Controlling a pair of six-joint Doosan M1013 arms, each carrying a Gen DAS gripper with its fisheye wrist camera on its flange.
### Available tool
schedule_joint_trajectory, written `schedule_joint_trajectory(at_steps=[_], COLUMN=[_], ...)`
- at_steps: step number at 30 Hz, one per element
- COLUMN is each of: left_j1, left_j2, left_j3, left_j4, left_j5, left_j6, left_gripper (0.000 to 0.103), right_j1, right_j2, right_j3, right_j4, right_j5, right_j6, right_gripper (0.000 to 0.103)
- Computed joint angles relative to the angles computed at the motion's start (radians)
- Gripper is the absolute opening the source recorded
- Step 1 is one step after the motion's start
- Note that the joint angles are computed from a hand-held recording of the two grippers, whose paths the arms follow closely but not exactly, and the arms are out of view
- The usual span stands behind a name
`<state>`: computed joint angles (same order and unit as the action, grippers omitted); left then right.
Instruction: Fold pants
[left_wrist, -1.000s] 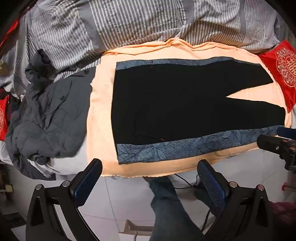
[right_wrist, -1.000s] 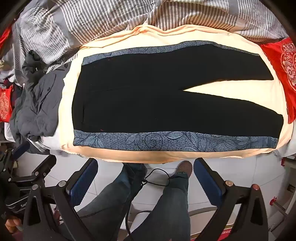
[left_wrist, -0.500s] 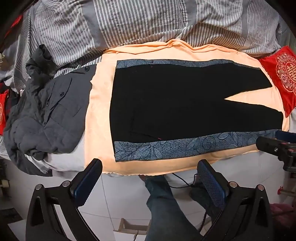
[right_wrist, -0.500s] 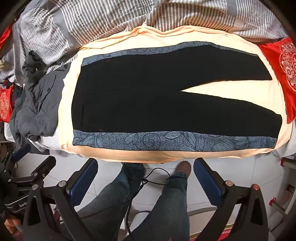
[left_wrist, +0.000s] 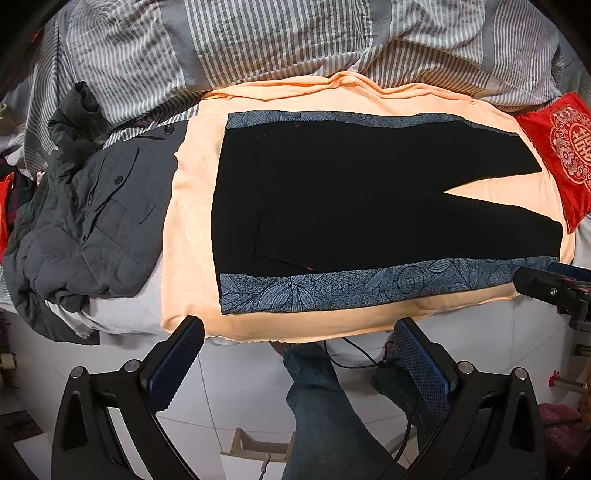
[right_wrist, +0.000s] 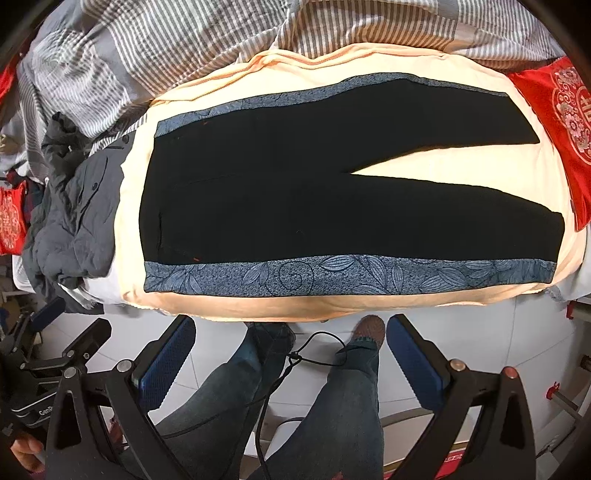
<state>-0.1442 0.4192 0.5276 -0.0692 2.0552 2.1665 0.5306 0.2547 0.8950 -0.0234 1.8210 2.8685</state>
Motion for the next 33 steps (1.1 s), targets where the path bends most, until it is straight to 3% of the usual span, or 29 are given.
schedule_joint_trajectory(at_steps=[33], left_j1=[-0.026], left_j2=[0.009], left_j3=[-0.019], left_j4=[0.034], left_j5=[-0.016], left_j6=[-0.018], left_gripper=[0.103], right_j1=[-0.025], right_j2=[-0.01], right_j3=[0.008], right_j4=[0.012], right_j5=[-0.007], right_j6=[-0.013], right_gripper=[0.103])
